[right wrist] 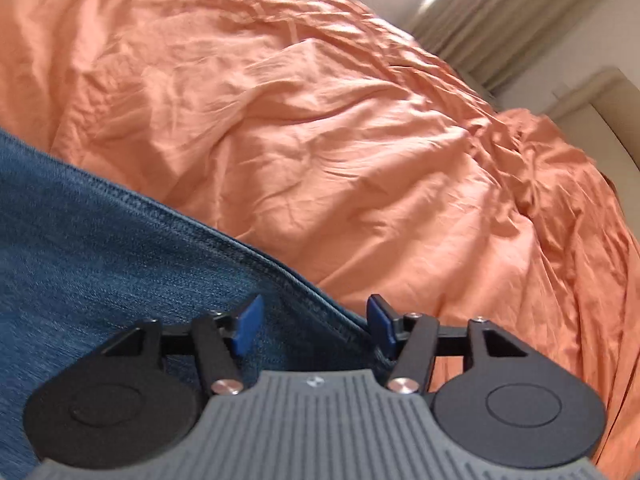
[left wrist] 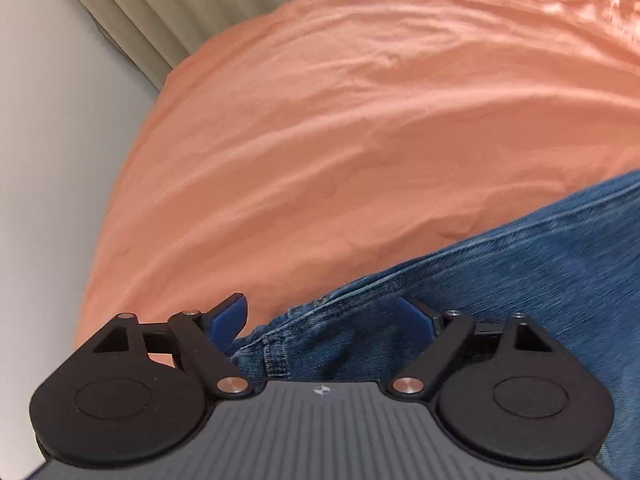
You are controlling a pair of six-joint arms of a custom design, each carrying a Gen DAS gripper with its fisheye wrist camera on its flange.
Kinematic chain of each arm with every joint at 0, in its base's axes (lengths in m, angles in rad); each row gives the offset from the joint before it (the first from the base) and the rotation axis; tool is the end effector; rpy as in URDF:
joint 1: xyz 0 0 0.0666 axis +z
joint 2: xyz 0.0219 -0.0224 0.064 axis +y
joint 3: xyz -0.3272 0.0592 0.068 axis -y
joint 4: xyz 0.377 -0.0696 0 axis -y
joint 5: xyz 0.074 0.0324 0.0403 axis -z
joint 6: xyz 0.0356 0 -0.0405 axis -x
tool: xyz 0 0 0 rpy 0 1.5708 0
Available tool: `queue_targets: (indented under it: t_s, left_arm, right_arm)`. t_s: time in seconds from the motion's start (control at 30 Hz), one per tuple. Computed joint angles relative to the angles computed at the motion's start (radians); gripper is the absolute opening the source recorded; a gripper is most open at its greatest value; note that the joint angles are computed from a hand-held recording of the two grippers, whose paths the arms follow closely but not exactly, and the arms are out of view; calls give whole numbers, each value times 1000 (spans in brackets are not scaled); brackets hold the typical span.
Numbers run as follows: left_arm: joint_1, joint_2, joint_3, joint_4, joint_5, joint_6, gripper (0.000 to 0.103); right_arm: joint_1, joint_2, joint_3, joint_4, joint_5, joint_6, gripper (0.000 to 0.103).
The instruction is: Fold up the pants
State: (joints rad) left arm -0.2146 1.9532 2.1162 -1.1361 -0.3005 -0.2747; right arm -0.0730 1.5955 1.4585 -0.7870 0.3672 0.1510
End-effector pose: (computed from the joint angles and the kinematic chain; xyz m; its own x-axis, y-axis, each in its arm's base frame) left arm 0.6272 -0.1263 0.3806 -0.7664 0.4322 -0.4753 0.2582 0.8847 0.3882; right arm 0.5335 -0.0522 0.3188 -0.8295 -0.0801 -0.5527 0.1609 0.9134 -0.3739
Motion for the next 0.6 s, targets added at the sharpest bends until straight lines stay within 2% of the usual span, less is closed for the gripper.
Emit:
queue_targets:
  t_s: [0.03,0.13,0.27,0.37,0.43,0.5,0.6]
  left_arm:
    - [2,-5,4,-10,2,28,98]
    - [1,-65,-54,26,11,112,98]
    - [-6,-195,-193,75,53,190,97]
    - [-11,-266,-265,51,94,211,91]
    - [-13,-316,-315,23,118,203,90]
    - [-16,-364,-371,5,125,208,89]
    - [8,-434,-453,-2,181,267,89]
  right_arm:
    - [3,-47,-47,14,-6,-63,58]
    - [17,-176,-175,14,-16,-227,60]
    - [45,-328,-308,-60,21,-418,60]
    - [68,-475,-415,-115,17,-568,60]
    - [91,-580,-478,-181,28,-676,62]
    - [98,-676,-535,-227,-2,-775,70]
    - [88,-810,-630,-237,-109,-876,72]
